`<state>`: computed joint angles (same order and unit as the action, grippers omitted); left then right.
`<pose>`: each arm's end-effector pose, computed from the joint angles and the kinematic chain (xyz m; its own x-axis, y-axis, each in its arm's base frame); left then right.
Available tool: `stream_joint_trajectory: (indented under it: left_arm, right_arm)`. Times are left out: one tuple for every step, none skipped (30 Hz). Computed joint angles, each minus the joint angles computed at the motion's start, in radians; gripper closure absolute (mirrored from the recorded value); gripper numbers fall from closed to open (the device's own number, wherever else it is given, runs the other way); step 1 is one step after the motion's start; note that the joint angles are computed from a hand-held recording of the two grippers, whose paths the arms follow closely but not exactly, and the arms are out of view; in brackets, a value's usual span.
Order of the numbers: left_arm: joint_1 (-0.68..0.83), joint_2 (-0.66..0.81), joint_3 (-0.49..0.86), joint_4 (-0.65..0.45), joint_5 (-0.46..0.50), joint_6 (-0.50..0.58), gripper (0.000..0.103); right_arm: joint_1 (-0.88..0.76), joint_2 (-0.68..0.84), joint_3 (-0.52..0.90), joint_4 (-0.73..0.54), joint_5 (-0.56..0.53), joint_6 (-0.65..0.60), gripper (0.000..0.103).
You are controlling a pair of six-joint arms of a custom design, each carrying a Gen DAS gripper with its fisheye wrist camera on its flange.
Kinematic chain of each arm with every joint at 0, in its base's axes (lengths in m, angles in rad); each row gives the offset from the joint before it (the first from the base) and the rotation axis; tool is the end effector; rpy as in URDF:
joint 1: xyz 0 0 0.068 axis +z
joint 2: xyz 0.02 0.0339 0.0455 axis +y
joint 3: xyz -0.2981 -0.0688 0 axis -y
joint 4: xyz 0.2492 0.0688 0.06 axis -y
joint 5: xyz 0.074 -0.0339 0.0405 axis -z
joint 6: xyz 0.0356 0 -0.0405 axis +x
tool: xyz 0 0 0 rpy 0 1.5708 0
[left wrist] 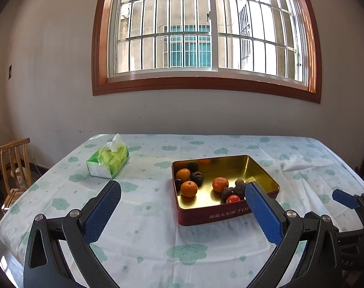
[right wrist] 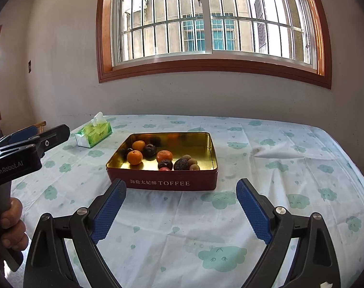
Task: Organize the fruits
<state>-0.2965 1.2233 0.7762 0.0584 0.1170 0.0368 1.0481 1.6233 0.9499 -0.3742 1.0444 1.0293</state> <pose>0.2573 -0.0830 0.2987 -0.3477 0.1444 -0.9264 0.4066 0.9136 -0.0102 0.1833 0.2565 0.2231 -0.4111 0.1489 -0.8993 0.2573 0.9654 0.0421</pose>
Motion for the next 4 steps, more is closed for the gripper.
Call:
stream_joint_trajectory:
  left_arm:
    - [-0.007,0.016,0.012,-0.004,-0.013,0.0,0.0]
    - [-0.012,0.034,0.025,-0.009,-0.025,0.004,0.0]
    - [-0.016,0.051,0.039,-0.017,-0.031,0.006,0.0]
    - [-0.016,0.069,0.053,-0.028,-0.031,0.001,0.0]
  right_arm:
    - [-0.029,-0.013,-0.024,0.01,-0.03,-0.001,0.009]
    - [-0.061,-0.029,-0.055,0.033,-0.062,-0.011,0.009]
    - [-0.098,-0.046,-0.087,0.064,-0.099,-0.034,0.009]
    - [-0.138,-0.059,-0.112,0.083,-0.134,-0.051,0.009]
